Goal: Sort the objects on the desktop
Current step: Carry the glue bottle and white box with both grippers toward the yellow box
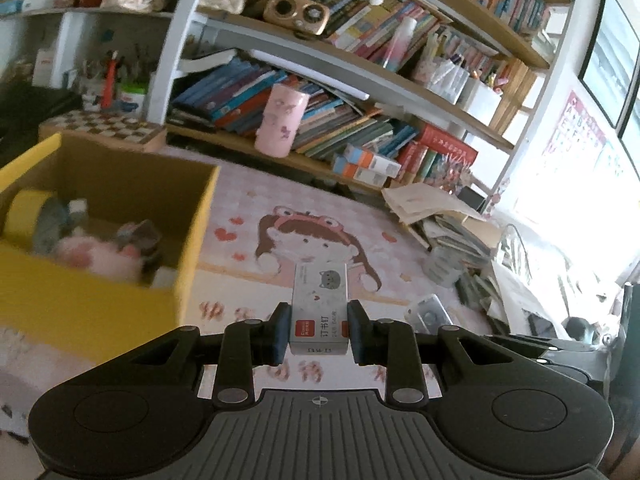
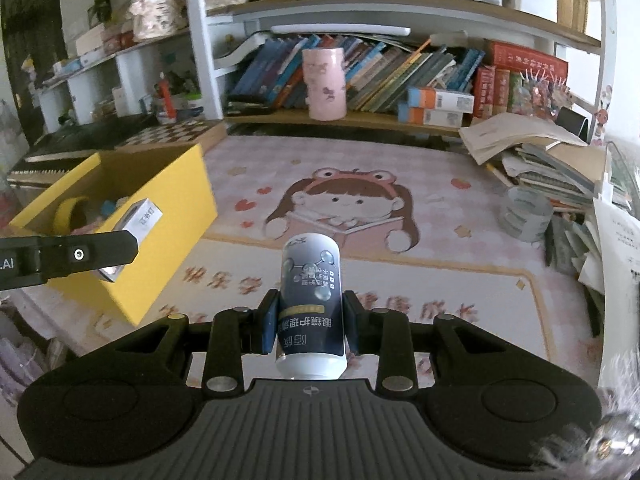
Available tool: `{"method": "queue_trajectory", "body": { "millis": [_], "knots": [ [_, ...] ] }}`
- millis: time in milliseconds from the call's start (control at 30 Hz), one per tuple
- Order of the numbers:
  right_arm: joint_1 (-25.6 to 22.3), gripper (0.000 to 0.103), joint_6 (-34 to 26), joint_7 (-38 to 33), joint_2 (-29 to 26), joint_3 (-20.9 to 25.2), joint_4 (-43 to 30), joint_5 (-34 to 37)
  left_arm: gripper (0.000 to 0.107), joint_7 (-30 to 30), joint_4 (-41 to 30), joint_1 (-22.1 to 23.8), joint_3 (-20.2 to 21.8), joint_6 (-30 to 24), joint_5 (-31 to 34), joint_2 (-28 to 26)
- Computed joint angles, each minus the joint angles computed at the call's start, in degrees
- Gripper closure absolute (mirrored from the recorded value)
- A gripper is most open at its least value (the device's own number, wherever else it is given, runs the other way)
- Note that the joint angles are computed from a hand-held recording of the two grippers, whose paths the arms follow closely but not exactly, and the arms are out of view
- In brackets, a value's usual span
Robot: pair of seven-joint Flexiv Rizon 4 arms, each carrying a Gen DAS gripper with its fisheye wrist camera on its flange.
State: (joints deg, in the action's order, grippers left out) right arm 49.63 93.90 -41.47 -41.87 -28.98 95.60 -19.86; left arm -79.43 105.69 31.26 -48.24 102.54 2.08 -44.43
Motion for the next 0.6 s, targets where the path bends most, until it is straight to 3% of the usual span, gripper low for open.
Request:
{"method": "queue_trajectory", "body": {
  "millis": [133, 333, 600],
  "knots": [
    [6.2, 0.073, -0.2, 2.4, 1.0, -4.1, 3.1, 0.5, 0.078, -0.4, 5.4, 6.4, -3.8, 0.2, 1.6, 1.1],
    [12.6, 0.073, -0.1, 5.2, 1.7, -6.5, 6.2, 1.6, 0.078, -0.3, 11.8, 14.2, -7.7, 0.2, 4.3, 3.1],
    [13.9, 0.073, 0.0, 5.3, 1.9, -3.0, 5.6, 0.6, 0.078, -2.4, 19.3, 22.6, -10.3, 1.9, 6.2, 7.5]
  ]
}}
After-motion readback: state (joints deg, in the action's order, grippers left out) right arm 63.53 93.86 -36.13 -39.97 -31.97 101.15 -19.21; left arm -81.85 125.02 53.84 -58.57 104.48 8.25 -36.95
